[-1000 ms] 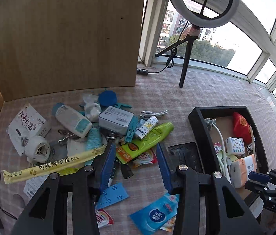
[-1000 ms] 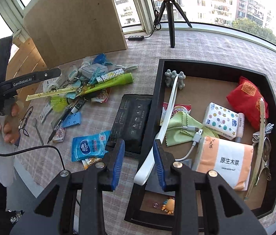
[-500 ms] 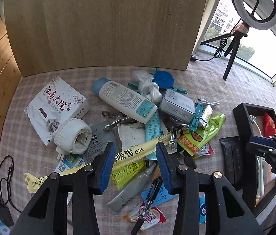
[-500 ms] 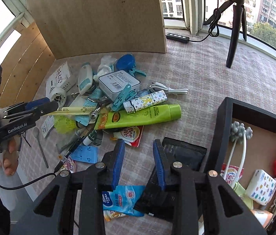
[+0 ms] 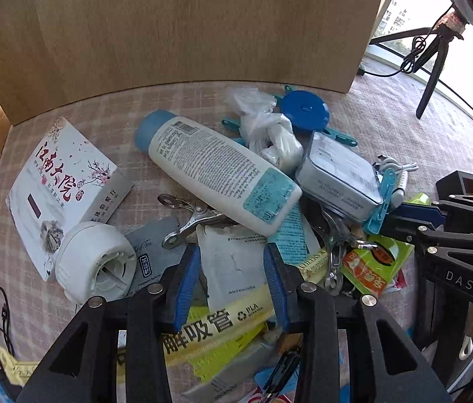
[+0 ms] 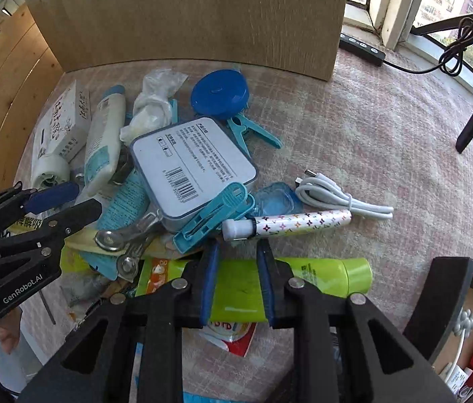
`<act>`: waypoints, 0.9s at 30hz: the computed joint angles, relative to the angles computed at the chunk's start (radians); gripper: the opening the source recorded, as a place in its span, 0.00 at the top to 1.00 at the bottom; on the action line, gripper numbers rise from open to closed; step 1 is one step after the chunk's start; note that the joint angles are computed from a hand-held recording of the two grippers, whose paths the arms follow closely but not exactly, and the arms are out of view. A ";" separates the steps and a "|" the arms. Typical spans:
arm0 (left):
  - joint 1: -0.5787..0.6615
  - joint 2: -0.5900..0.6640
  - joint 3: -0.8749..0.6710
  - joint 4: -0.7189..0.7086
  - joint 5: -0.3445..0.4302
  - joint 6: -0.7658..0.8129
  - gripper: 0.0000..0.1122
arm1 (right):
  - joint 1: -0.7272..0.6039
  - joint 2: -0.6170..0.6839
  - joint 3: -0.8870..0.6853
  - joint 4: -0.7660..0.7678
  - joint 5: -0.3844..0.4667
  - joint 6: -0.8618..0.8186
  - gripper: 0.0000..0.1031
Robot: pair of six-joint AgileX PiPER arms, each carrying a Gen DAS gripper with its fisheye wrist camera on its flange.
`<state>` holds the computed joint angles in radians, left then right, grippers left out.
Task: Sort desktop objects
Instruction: 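Reach both grippers back over the cluttered table toward the yellow straw strip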
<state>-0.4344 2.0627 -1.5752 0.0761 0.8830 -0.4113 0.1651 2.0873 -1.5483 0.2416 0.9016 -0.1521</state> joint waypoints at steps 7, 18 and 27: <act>0.007 -0.004 0.040 -0.072 -0.025 0.069 0.68 | 0.021 -0.024 0.049 0.021 -0.019 -0.034 0.77; -0.057 -0.398 0.457 -0.048 -0.117 0.023 0.67 | -0.122 -0.428 0.529 0.158 -0.055 -0.240 0.76; -0.181 -0.527 0.556 0.044 -0.090 -0.075 0.66 | -0.265 -0.621 0.667 0.248 -0.051 -0.280 0.75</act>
<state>-0.6149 1.5360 -1.0190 0.1204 0.7933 -0.4864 -0.1000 1.4663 -0.8812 0.4899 0.8503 -0.4324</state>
